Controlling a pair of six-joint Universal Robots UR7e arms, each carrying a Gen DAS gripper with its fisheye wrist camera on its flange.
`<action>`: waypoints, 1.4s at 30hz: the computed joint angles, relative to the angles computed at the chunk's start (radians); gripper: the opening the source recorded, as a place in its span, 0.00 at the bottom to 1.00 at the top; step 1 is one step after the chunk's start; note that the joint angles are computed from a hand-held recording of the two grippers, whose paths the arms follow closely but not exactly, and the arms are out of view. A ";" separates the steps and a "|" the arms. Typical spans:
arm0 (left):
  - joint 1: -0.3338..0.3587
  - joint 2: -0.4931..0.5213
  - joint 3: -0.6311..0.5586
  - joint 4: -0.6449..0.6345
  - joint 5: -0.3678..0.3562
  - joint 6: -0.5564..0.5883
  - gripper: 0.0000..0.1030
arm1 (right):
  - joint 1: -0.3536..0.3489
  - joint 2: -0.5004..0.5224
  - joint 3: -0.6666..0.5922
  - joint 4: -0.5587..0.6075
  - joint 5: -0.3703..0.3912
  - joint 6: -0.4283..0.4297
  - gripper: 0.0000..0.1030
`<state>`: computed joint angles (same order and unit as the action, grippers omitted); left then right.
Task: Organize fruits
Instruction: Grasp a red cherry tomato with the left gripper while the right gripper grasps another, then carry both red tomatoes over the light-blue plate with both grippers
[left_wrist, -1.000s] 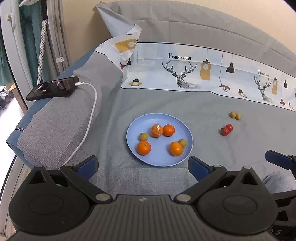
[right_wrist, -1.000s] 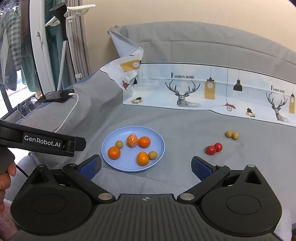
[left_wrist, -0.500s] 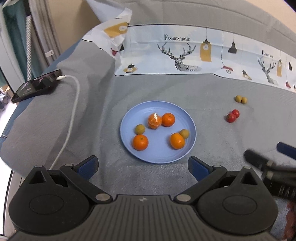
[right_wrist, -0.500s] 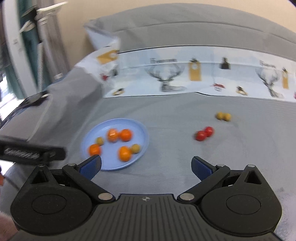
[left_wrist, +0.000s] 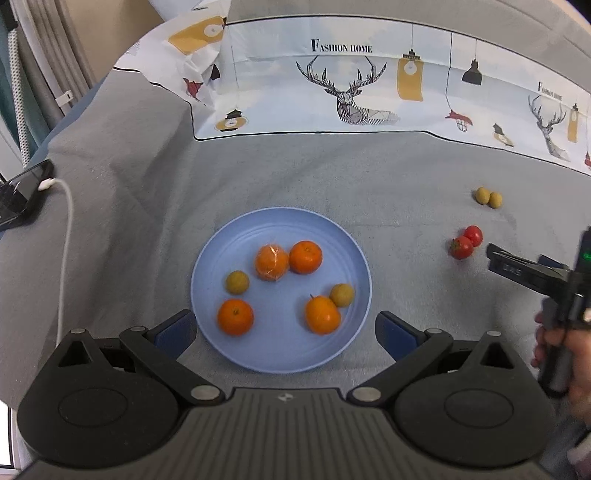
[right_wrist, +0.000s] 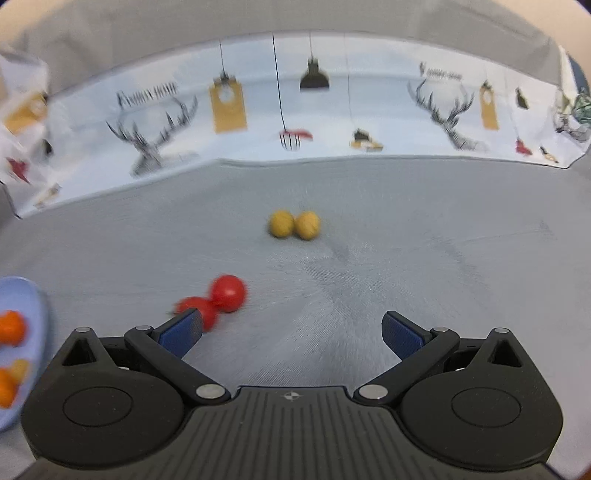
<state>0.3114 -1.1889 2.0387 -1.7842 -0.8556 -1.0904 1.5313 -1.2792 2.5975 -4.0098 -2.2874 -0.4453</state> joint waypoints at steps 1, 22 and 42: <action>0.006 0.014 -0.009 0.000 0.000 0.006 1.00 | -0.031 0.006 -0.010 0.010 0.043 -0.016 0.95; 0.167 0.491 -0.255 -0.434 -0.126 0.398 1.00 | -0.219 -0.057 -0.050 -0.035 0.146 0.006 0.31; 0.164 0.494 -0.234 -0.568 -0.158 0.497 0.32 | -0.242 -0.018 -0.040 -0.170 0.188 0.014 0.31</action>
<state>0.4753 -0.6949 1.8043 -2.3524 -1.0139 -0.5930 1.2893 -1.2970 2.5576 -4.1798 -2.0991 -0.4316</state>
